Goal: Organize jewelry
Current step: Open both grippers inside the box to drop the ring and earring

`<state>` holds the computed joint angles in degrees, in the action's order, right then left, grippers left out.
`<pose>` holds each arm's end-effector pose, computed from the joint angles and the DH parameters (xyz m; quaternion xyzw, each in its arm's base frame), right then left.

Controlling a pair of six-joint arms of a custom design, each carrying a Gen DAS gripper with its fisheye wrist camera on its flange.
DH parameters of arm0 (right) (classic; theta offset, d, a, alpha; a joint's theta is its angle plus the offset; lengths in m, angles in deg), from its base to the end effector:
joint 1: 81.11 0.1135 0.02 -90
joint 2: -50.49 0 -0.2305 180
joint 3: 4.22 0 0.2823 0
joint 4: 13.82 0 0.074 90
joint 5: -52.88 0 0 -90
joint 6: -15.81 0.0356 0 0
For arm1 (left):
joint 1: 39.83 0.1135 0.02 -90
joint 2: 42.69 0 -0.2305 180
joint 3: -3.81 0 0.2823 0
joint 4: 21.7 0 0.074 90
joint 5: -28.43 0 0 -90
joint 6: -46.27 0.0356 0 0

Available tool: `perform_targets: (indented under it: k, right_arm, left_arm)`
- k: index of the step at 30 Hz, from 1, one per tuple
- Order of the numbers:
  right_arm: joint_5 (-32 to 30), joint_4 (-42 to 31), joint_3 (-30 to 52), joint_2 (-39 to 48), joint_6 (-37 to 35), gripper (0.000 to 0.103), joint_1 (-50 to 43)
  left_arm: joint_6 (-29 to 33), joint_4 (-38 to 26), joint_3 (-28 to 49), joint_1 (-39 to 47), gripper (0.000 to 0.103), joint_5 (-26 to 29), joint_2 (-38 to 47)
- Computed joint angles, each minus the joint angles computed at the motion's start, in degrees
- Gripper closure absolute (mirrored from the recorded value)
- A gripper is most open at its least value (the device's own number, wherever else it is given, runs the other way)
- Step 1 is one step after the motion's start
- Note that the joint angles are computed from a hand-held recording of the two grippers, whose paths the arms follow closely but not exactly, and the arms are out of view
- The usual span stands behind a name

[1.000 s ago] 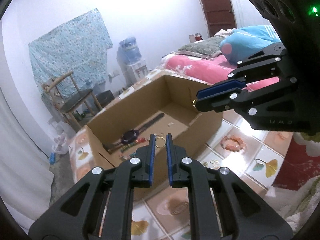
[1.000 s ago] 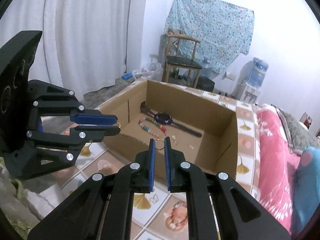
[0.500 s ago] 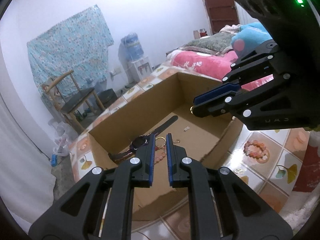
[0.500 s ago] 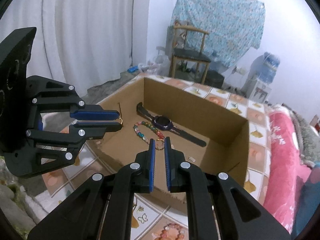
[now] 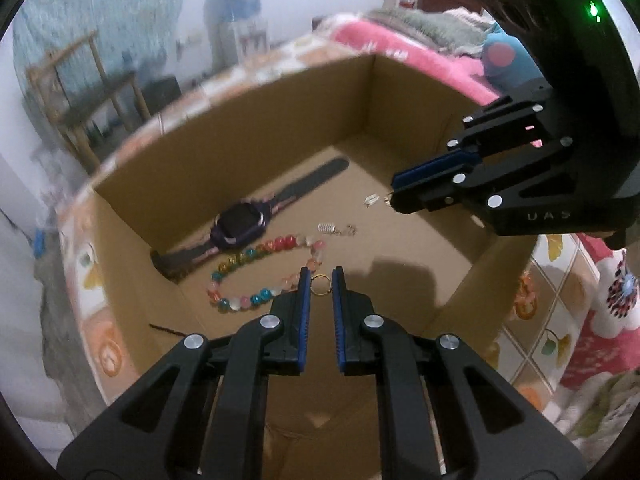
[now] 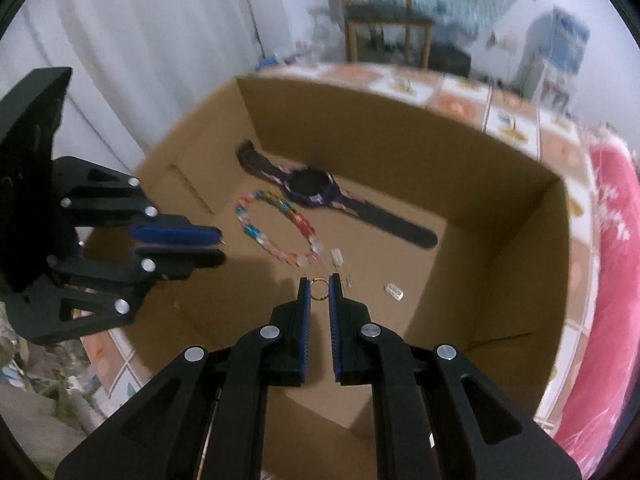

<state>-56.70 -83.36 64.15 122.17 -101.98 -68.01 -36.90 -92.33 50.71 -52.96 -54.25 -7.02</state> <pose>0.2516 0.0708 0.2133 -0.3641 0.9042 0.1480 0.1672 0.1599 -0.0420 0.2088 0.1834 0.9451 -0.0760 0.2596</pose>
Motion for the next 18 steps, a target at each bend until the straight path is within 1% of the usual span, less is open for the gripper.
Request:
perform_targets:
  k: [2, 4, 5, 6, 9, 13, 15, 17, 18]
  right_arm:
    - [0.5, -0.6, 1.7, 4.1, 0.9, 0.094, -0.5]
    - [0.9, -1.1, 2.8, 7.2, 1.6, 0.094, -1.0]
    - [0.7, -1.5, 3.4, 8.1, 1.7, 0.094, -1.2]
    - [0.2, -1.8, 3.8, 8.5, 1.8, 0.094, -1.6]
    - [2.4, -1.3, 3.5, 8.3, 2.7, 0.094, -1.0]
    - [2.9, -1.3, 4.0, 9.4, 3.7, 0.093, -1.1]
    - [2.5, -1.0, 4.3, 9.6, 4.0, 0.093, -1.3]
    - [2.1, -0.3, 4.0, 9.1, 4.6, 0.085, -1.6]
    - [1.8, -0.1, 3.7, 8.5, 4.6, 0.083, -1.9]
  left_arm:
    - [0.6, 0.2, 0.8, 1.1, 0.093, 1.1, 3.5]
    - [0.9, -0.8, 2.0, 2.3, 0.093, 3.7, 6.8]
    - [1.0, -0.7, 2.4, 2.3, 0.093, 3.5, 7.7]
    - [1.0, -1.0, 2.5, 2.1, 0.093, 3.3, 7.9]
    - [0.8, -1.9, 3.2, 3.1, 0.093, 4.8, 9.8]
    - [0.2, -1.7, 3.7, 4.1, 0.093, 5.5, 11.6]
    - [-0.5, -1.6, 3.7, 4.2, 0.090, 5.1, 11.6]
    - [-0.4, -1.4, 3.6, 5.2, 0.087, 6.1, 11.3]
    - [-0.5, -1.3, 3.6, 5.2, 0.083, 5.9, 11.0]
